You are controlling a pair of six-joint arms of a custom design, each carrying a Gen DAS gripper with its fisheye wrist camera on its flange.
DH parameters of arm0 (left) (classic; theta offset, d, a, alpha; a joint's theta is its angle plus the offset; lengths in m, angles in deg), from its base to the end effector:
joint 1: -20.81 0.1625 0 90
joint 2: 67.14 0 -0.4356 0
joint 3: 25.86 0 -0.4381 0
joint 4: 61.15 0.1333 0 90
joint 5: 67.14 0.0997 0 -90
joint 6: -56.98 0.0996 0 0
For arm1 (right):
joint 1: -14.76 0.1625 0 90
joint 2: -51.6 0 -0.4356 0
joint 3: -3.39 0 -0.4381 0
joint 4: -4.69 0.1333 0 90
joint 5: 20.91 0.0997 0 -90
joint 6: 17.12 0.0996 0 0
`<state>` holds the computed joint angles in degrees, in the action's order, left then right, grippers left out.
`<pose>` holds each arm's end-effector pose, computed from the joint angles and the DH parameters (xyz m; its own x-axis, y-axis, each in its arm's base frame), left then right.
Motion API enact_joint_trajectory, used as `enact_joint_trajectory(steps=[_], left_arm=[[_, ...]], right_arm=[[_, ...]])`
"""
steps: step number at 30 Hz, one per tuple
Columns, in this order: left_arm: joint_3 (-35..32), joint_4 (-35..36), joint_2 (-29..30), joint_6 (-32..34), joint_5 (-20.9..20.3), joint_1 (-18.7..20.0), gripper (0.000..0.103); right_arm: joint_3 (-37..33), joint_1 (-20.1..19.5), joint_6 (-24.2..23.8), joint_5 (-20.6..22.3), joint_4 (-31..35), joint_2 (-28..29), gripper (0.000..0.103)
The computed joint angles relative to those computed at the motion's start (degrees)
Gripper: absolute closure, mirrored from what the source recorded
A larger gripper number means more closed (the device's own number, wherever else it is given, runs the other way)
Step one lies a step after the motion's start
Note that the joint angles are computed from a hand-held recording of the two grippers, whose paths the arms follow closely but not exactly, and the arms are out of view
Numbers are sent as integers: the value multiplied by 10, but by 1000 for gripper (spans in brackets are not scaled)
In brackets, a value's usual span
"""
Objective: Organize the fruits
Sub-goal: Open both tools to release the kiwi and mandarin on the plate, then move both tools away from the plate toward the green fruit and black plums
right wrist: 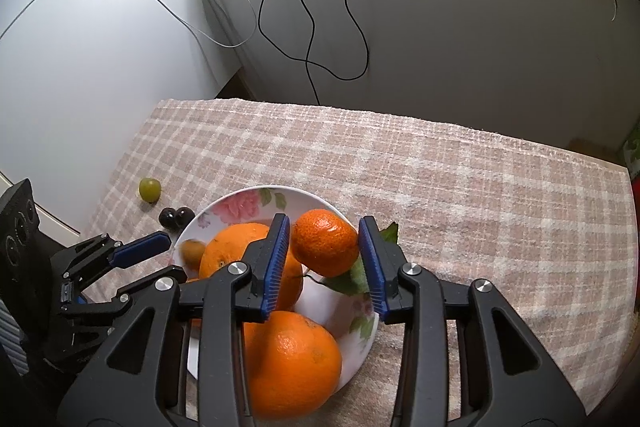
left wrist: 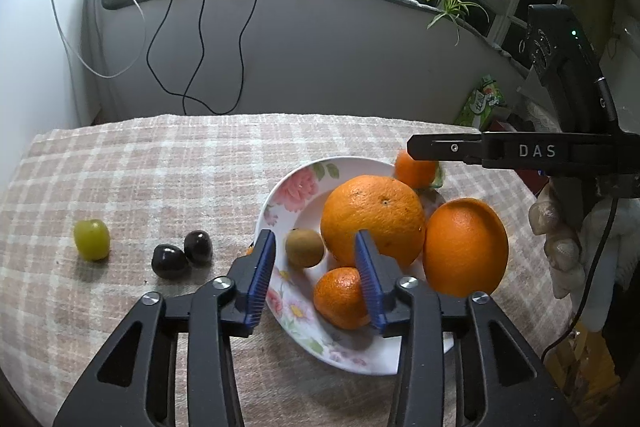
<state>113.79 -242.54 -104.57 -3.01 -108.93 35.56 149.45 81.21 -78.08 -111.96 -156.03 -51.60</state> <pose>-0.2746 -0.2869 -0.0848 -0.8396 0.1236 -0.5290 0.4454 0.7140 -0.5402 -0.0219 -0.3792 0.2471 -0.7521 -0.5108 0.4164 -0.6269 0.7495 -0.2127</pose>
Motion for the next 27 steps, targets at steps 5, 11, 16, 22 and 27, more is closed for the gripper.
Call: enact_joint_trajectory(steps=[5,11,16,22,27], left_arm=[[1,-1,0,2,1,-1,61],[2,1,1,-7,0,-6,61],[7,5,-4,-15,1,-10,61],[17,13,-13,-32,3,-19,54],[32,29,-26,-62,9,-31,42]], right_arm=[[2,-1,0,13,8,-14,41],[6,2,-3,13,6,-18,41],[10,2,-6,15,5,-22,40],[17,6,-9,18,2,-28,34],[23,12,-14,23,8,-39,23]])
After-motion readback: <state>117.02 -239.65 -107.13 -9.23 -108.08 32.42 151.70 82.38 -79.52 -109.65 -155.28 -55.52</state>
